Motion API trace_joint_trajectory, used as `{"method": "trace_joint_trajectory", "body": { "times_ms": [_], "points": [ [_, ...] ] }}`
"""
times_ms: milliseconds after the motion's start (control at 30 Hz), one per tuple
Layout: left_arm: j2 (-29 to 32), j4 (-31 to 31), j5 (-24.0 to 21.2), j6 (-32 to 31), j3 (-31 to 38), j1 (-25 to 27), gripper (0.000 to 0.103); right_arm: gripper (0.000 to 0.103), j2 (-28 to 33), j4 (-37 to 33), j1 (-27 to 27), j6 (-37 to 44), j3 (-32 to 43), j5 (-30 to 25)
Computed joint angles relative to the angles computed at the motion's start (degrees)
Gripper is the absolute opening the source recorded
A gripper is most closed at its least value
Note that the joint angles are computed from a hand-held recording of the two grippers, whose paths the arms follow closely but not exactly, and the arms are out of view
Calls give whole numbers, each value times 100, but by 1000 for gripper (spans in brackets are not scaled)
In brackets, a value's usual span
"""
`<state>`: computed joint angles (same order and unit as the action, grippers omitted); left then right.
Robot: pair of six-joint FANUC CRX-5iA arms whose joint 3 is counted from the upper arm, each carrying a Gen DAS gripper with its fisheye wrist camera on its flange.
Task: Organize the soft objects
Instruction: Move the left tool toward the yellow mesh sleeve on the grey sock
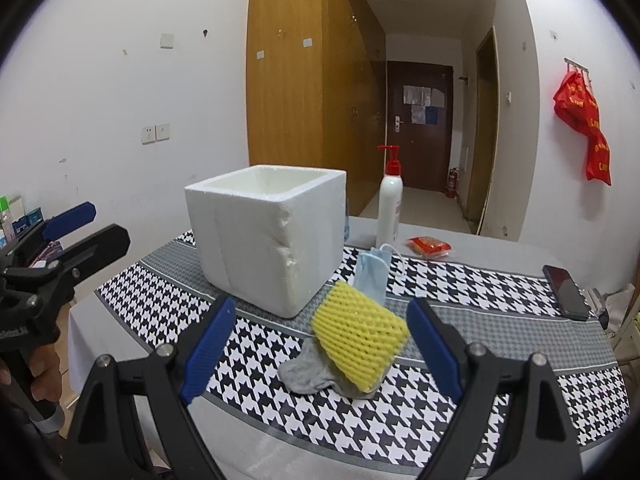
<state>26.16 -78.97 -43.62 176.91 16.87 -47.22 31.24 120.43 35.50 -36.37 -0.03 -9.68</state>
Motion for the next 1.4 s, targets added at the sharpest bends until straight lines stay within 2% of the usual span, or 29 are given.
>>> {"method": "trace_joint_trajectory", "body": {
  "times_ms": [233,533,800,1100,1400],
  "points": [
    [50,41,193,28,-8,40,102,90,9,12,-43,-57,-18,78],
    [174,317,461,-199,96,145,102,90,20,-455,22,282,-133,-33],
    [326,726,703,-674,273,262,102,86,-24,-556,-18,278,-244,-58],
    [534,1189,1072,-1256,501,391,102,83,-84,-1067,11,592,-420,-210],
    [732,1909,1493,-2033,670,594,102,81,-150,-1389,10,758,-564,-318]
  ]
}}
